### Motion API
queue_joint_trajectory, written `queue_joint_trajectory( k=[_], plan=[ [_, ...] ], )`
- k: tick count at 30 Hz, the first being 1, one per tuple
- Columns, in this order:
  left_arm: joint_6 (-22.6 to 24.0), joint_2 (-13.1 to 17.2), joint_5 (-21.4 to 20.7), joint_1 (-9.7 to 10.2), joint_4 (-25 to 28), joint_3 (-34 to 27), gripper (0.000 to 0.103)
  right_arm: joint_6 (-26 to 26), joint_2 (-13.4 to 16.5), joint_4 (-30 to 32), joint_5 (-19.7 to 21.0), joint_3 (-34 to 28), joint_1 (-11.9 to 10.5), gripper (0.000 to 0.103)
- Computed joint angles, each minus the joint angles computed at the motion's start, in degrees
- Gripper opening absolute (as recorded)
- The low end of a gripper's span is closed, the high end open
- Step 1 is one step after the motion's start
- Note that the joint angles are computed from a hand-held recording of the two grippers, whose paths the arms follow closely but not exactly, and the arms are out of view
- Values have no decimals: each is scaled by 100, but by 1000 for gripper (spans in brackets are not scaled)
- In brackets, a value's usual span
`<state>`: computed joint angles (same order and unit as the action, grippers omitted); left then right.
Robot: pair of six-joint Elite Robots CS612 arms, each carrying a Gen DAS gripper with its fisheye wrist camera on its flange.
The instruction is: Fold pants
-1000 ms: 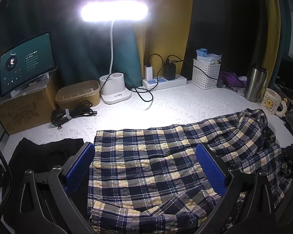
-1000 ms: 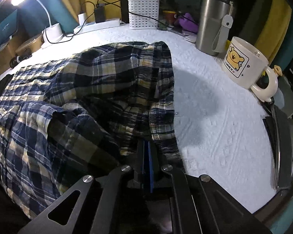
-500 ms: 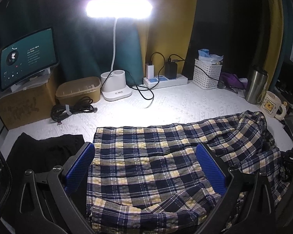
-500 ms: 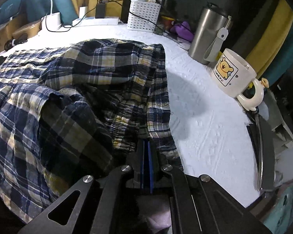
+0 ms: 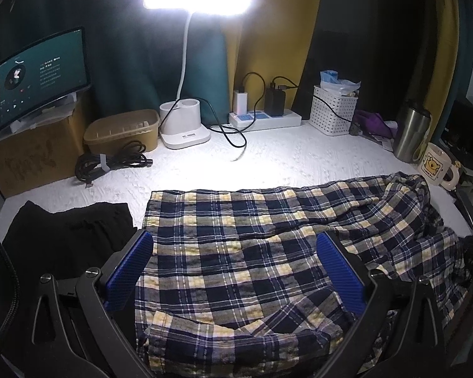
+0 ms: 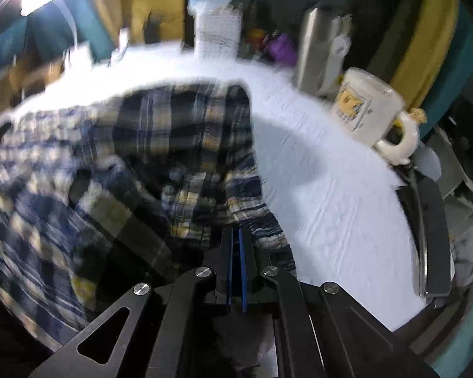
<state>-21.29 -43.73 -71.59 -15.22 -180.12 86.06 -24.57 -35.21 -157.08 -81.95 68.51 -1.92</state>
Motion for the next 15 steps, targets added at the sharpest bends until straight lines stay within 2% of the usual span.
queue_joint_trajectory(
  k=[2, 3, 4, 5, 6, 9, 11, 13, 15],
  plan=[
    [17, 4, 2, 13, 0, -10, 102, 140, -69, -82, 582, 70, -71, 6],
    [17, 6, -1, 16, -6, -9, 102, 230, -101, -167, 868, 114, -100, 13],
    [20, 12, -26, 21, 6, -17, 102, 286, -103, -292, 913, 128, -108, 43],
    [28, 18, -37, 23, 26, -28, 102, 335, -89, -417, 790, 120, -92, 70],
    [33, 26, -37, 21, 43, -38, 102, 398, -55, -627, 684, 109, -89, 102],
    [20, 46, -84, 25, 100, -72, 102, 319, 72, -194, 428, -132, -68, 103],
    [39, 60, -80, 19, 124, -103, 102, 272, 146, -195, 260, -224, -42, 103],
    [49, 69, -47, 11, 165, -131, 102, 395, 155, -141, 484, -269, -70, 103],
    [52, 72, -23, 6, 202, -143, 102, 652, 134, -379, 523, -227, -70, 103]
  ],
)
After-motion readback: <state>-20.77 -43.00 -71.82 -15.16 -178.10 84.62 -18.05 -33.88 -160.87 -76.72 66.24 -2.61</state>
